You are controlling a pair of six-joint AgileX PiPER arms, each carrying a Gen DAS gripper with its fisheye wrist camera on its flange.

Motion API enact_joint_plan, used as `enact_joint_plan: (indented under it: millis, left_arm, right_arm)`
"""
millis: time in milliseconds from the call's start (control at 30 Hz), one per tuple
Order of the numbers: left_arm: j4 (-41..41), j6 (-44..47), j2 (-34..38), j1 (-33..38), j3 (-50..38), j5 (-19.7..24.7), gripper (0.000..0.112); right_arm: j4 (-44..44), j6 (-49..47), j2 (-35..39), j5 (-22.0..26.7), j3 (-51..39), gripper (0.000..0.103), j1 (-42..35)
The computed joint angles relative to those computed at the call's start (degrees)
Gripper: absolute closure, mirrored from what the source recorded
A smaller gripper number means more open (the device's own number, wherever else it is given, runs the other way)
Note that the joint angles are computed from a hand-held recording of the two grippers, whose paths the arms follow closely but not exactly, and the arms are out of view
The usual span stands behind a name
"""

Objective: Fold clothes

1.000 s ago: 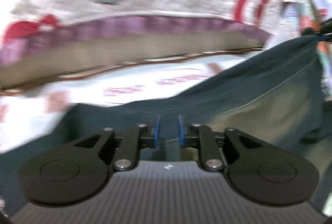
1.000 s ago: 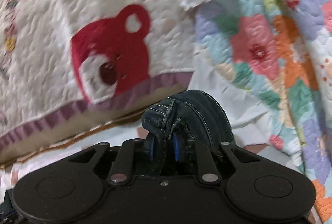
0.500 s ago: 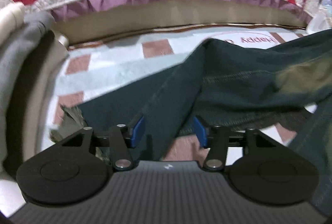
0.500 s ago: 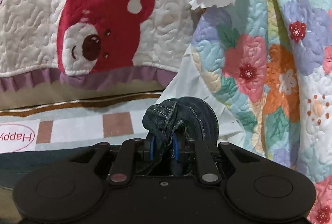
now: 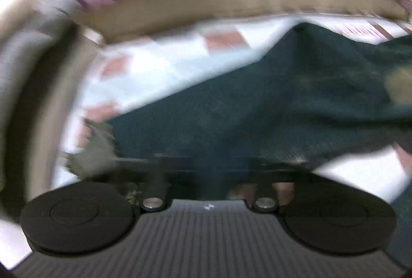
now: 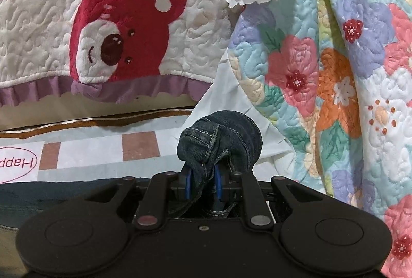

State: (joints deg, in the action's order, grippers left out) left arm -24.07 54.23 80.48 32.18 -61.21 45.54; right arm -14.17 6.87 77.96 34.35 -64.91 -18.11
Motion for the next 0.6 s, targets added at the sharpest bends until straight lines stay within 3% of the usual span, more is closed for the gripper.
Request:
enact_joint_plan:
  millis: [67, 267, 400, 600]
  left_arm:
    - [0.73, 3.33, -2.75, -0.2, 0.07, -0.81, 0.112]
    - [-3.19, -1.49, -6.48, 6.34, -8.74, 1.15, 0.112]
    - [-6.73, -1.64, -9.81, 10.04, -11.53, 1.1, 0.112]
    - [-13.66, -5.43, -11.3, 18.91, -14.89, 5.98, 0.111]
  right_arm:
    - [-1.28, -1.59, 0.41, 1.15, -0.87, 0.084, 1.0]
    - [7.91, -11.03, -0.32, 2.06, -2.76, 0.084, -2.43]
    - [17.22, -16.41, -1.86, 1.28, -1.59, 0.084, -6.69]
    - [32.92, -27.13, -3.01, -0.1, -0.29, 0.084, -13.95]
